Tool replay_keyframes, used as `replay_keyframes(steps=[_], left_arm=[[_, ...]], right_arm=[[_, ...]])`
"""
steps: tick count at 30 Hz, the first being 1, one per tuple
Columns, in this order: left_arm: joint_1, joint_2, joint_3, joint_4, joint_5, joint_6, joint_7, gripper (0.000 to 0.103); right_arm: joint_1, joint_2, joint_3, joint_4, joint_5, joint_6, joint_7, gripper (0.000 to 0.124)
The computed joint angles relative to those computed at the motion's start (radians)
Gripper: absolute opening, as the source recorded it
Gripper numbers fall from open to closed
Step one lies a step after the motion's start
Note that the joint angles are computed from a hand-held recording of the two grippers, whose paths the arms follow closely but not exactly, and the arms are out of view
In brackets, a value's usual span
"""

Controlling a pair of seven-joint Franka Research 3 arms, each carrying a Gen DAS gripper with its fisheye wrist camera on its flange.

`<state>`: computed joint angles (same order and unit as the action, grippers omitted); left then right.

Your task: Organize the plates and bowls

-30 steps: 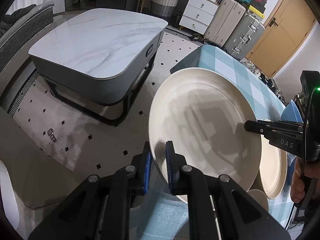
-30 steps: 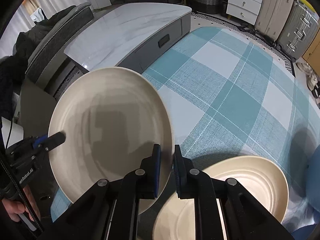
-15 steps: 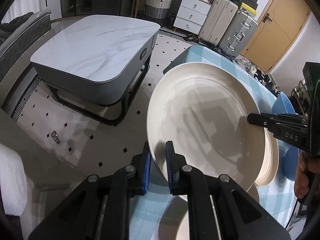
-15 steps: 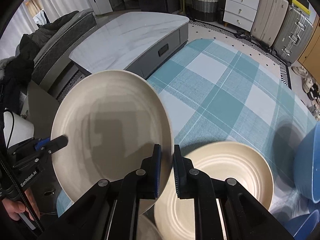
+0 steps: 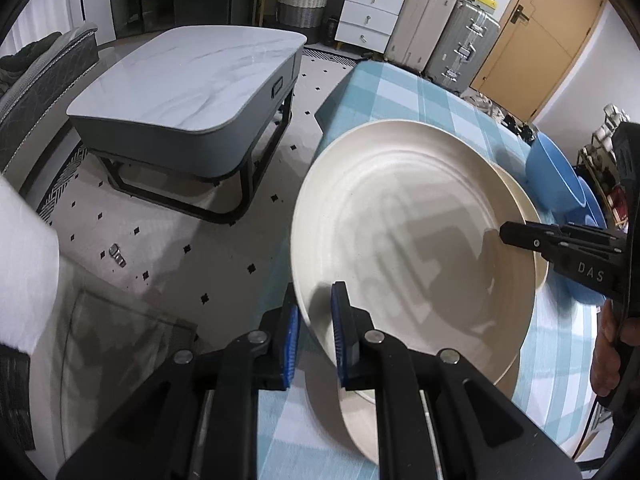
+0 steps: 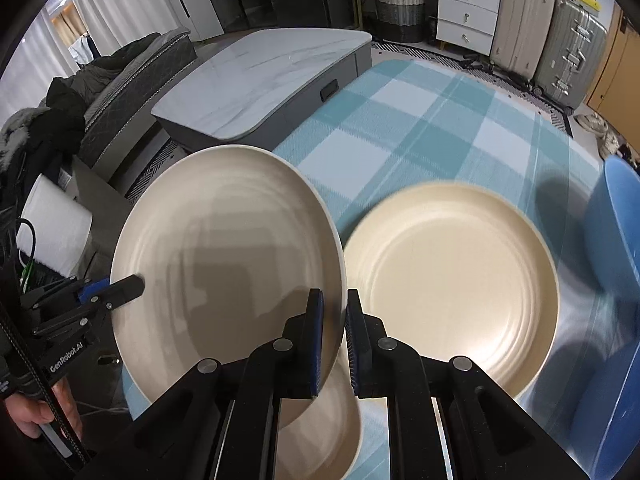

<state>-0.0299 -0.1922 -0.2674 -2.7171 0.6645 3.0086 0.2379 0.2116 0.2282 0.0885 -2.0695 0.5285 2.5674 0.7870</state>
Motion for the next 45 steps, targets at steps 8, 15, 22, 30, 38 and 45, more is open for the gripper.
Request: replay_keyframes(steps=[8,15,22,30,38,45], left_arm=[[-0.040,-0.015,-0.023,-0.037,-0.029,-0.012,0.008,0.013],[-0.061,-0.006,-0.045,-0.025,0.020,-0.054,-0.023,0.014],[-0.097,0.012,-0.030,-0.017,0.021,-0.076,-0.009,0.014],[-0.123,0.034,-0.035,0.012,0.067,-0.127,-0.034,0.014],[-0.158,0.042,-0.024,0.030,0.099,-0.181,-0.048,0.015],[-0.170,0.049,-0.020,0.037,0.101,-0.193,-0.048,0.015]], right_arm=[[-0.003,-0.103,0.000,-0.185,0.072,0.099,-0.087,0.010],[0.011,-0.165,-0.005,-0.306,0.147,0.203,-0.174,0.010],[0.018,-0.187,-0.013,-0.360,0.214,0.249,-0.245,0.010],[0.027,-0.200,-0.018,-0.398,0.245,0.292,-0.288,0.011],[0.023,-0.212,-0.030,-0.412,0.234,0.263,-0.293,0.011],[0.011,-0.212,-0.043,-0.393,0.154,0.186,-0.238,0.011]])
